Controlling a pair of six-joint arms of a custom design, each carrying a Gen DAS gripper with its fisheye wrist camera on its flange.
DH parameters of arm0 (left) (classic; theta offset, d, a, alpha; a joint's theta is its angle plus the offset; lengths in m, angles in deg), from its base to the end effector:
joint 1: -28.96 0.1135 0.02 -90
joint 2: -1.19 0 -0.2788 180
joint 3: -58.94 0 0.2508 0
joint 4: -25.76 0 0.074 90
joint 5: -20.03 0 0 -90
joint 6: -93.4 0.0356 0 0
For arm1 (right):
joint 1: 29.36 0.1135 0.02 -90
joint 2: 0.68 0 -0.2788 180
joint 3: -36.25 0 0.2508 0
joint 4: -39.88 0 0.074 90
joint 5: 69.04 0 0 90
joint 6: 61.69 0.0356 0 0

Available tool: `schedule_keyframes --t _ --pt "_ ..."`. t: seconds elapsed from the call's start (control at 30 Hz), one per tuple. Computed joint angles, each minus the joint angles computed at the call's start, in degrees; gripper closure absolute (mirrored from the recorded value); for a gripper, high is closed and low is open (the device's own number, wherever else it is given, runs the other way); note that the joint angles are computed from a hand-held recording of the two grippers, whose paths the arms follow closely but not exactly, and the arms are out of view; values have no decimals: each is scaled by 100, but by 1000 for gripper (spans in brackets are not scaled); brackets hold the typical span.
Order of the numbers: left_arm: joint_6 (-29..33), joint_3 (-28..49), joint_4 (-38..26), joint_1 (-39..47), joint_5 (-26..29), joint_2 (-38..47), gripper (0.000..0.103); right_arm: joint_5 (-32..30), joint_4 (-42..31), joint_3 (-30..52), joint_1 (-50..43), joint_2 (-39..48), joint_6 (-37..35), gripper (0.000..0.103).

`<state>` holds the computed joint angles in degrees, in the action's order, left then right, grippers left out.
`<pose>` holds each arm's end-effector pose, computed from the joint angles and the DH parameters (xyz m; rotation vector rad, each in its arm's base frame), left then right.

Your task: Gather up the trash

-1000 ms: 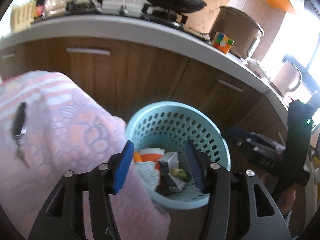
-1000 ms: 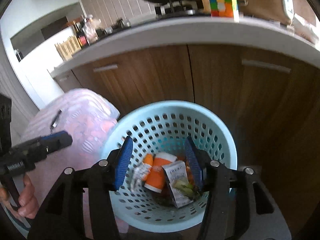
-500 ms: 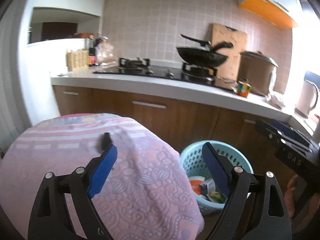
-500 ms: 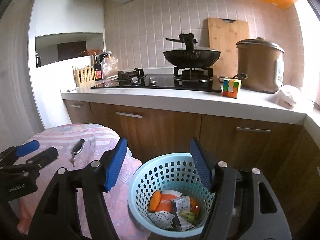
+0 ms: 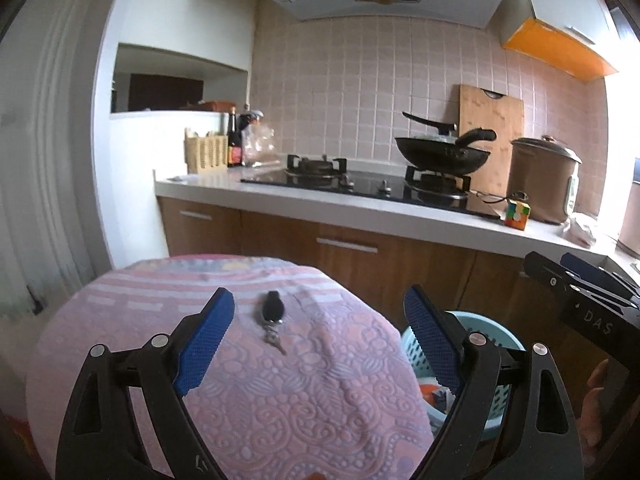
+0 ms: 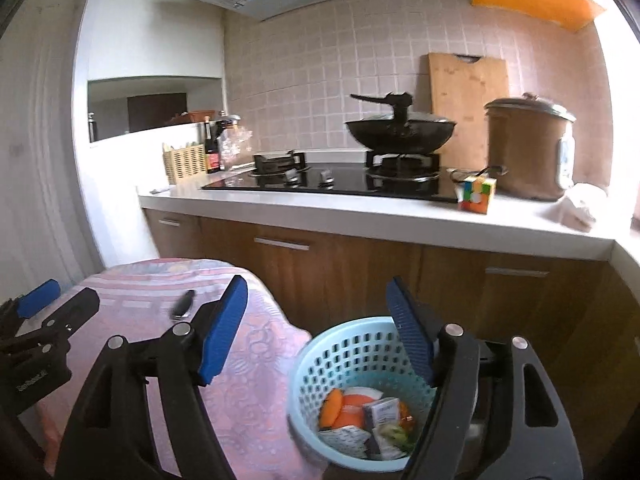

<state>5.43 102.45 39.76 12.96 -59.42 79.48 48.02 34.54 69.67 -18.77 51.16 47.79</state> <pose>0.2590 -0.0811 0.2048 0.4257 1.8948 -0.3403 0.1823 0.0176 0.2109 0.4484 1.8871 -0.1210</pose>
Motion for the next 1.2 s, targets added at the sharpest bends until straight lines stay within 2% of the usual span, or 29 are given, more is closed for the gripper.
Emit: schedule_keyframes --t 0.13,0.4,1.07,1.2 --pt "24 -17 19 30 13 37 19 296 -25 54 173 102 22 35" --pt "-21 -78 75 119 156 81 19 489 -69 95 284 183 28 35" --pt "6 -39 -20 5 131 201 15 477 -117 -1 192 152 80 34" --pt "115 -97 35 -95 36 174 15 292 -153 15 109 167 84 32"
